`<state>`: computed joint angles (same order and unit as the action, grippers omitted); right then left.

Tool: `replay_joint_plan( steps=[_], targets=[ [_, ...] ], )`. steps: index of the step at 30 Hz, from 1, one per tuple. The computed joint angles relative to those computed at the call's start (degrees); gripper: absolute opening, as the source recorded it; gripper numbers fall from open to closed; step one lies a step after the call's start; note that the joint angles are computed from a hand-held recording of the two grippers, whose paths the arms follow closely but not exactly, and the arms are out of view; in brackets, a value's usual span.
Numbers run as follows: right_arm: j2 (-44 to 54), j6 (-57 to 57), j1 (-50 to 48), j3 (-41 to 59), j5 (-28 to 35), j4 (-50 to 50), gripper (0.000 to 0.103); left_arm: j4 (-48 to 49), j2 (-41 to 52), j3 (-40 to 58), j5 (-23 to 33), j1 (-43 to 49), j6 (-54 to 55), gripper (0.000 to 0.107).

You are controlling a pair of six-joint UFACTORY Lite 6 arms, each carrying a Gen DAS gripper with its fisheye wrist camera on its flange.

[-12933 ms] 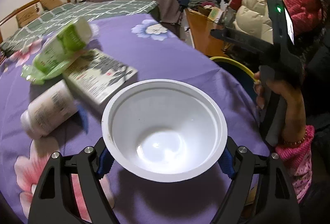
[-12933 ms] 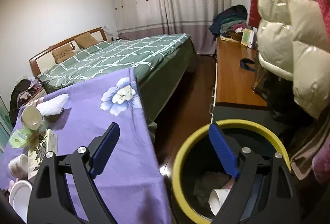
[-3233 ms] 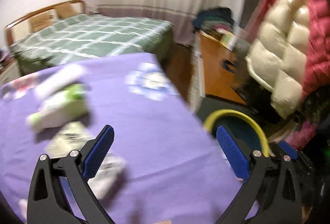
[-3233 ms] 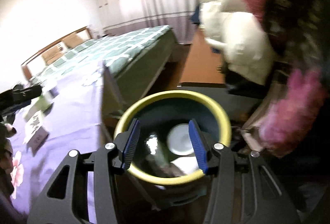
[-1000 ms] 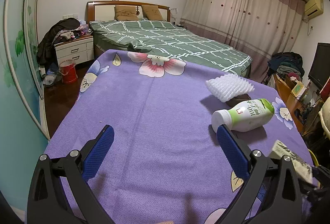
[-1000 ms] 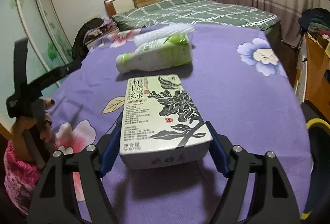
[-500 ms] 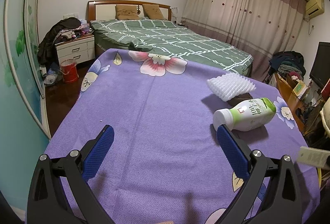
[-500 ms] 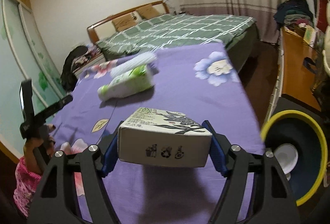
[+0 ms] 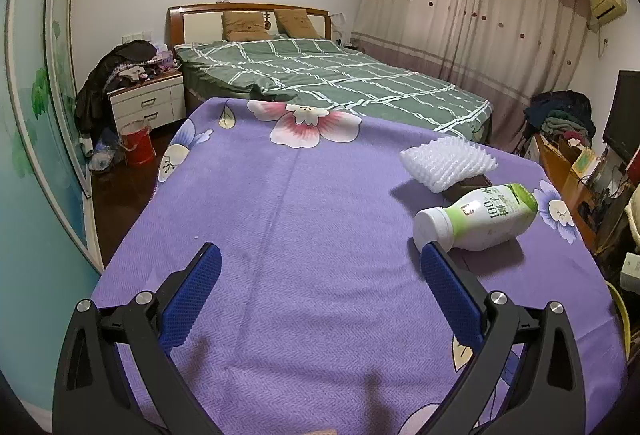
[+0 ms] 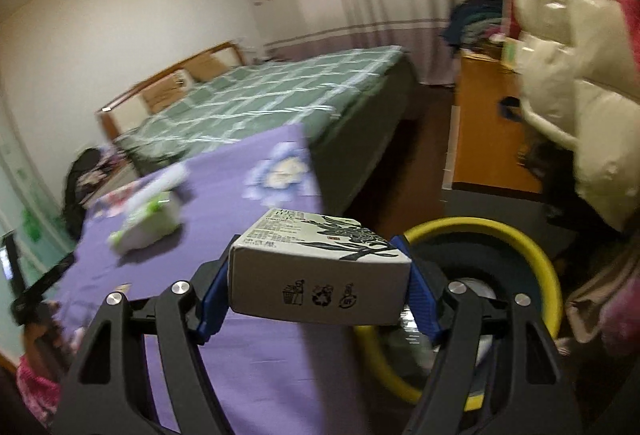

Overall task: Collect trash
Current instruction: 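Carry the tea box over the yellow bin and open the right gripper, then approach the green-and-white coconut water bottle and grasp it with the left gripper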

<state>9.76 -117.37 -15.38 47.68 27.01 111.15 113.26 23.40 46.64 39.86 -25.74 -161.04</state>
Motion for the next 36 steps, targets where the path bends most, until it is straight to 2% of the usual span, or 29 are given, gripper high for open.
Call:
replay_joint_plan(
  steps=[2,6,10,15,20,24,29,36],
  targets=[
    [2.1,-3.7,-0.9,0.7,-2.0,4.0,0.070,-0.5,0.4,0.5,0.1,-0.2,0.7,0.098],
    [8.3,-18.3,-1.8,3.8,-6.8,19.8,0.070,-0.6,0.8,1.2,0.1,-0.8,1.3,0.098],
    [10.3,-31.4,-2.1,3.9,-6.3,34.9,0.078,2.1,1.4,2.0,-1.4,-1.0,0.7,0.098],
    [7.7,-33.3,1.0,0.5,-3.2,37.5,0.079,3.4,3.4,5.7,-6.6,-1.5,0.8,0.098],
    [5.8,-32.7,6.5,-2.1,-0.7,37.5,0.080,-3.1,7.6,14.5,-9.2,-4.9,8.9,0.098],
    [7.1,-35.5,12.0,-2.1,-1.1,39.7,0.080,-3.5,10.4,20.5,-12.6,-3.9,13.3,0.098],
    [9.1,-34.1,14.6,-0.7,-1.9,39.1,0.080,-5.5,16.2,30.4,-20.4,-0.2,23.5,0.098],
    [10.3,-30.1,14.2,0.6,-2.7,36.1,0.080,-16.3,25.7,44.9,-29.2,5.0,44.7,0.098]
  ],
)
